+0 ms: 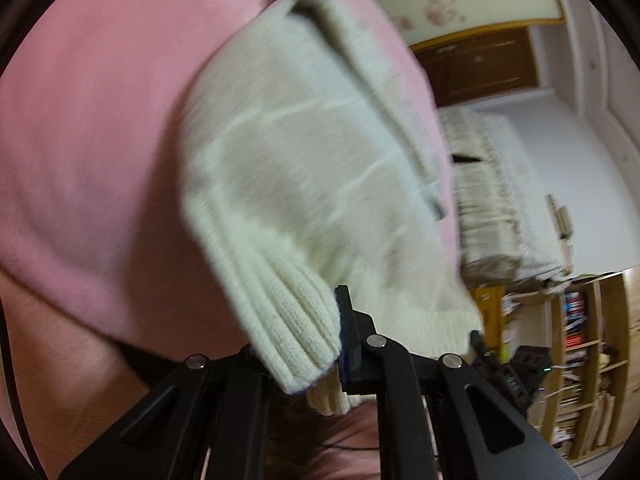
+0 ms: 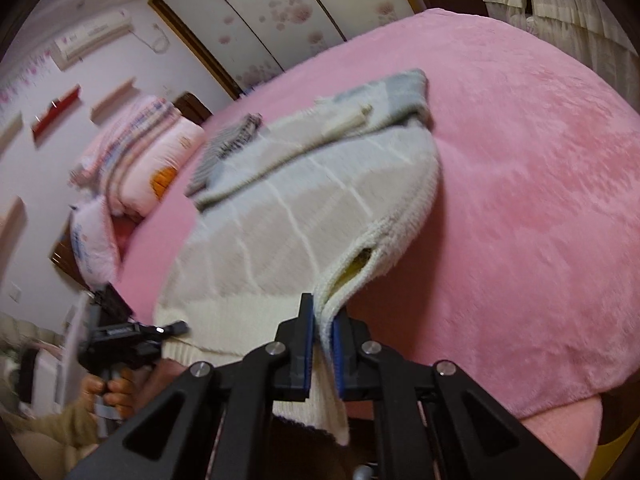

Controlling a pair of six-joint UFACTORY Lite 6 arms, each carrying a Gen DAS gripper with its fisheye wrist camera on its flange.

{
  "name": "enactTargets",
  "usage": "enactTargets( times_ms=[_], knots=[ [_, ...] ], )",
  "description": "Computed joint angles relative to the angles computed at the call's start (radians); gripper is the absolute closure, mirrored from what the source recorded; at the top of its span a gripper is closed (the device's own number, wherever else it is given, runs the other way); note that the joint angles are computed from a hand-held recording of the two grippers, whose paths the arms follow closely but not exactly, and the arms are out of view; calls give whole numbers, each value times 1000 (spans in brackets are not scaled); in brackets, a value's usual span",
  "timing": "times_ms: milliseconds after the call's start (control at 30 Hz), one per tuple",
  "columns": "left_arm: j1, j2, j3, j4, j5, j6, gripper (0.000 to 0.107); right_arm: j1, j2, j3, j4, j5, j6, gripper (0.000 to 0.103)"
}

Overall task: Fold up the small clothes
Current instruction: 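Lift the hem with both grippers and fold it over toward the collar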

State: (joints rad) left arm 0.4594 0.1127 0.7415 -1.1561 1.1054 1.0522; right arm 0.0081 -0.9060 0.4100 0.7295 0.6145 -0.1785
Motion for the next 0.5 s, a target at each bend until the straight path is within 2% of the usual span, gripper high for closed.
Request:
enactTargets(
  times_ms=[100,200,333,500],
  knots=[
    [1,-24,65,-81,68,-32,99,-84,98,89,174,28,-176,96],
    [-31,-5,195,-161,54,-108,99,-157,229,197,321,43,-316,96],
    [-133,109,449,-197,-59,-215,99,-202,441,380,420,25,-419,96],
    [-264,391,948,-72,-186,-443,99,-211,772,695,453,-14,-455,96]
  ],
)
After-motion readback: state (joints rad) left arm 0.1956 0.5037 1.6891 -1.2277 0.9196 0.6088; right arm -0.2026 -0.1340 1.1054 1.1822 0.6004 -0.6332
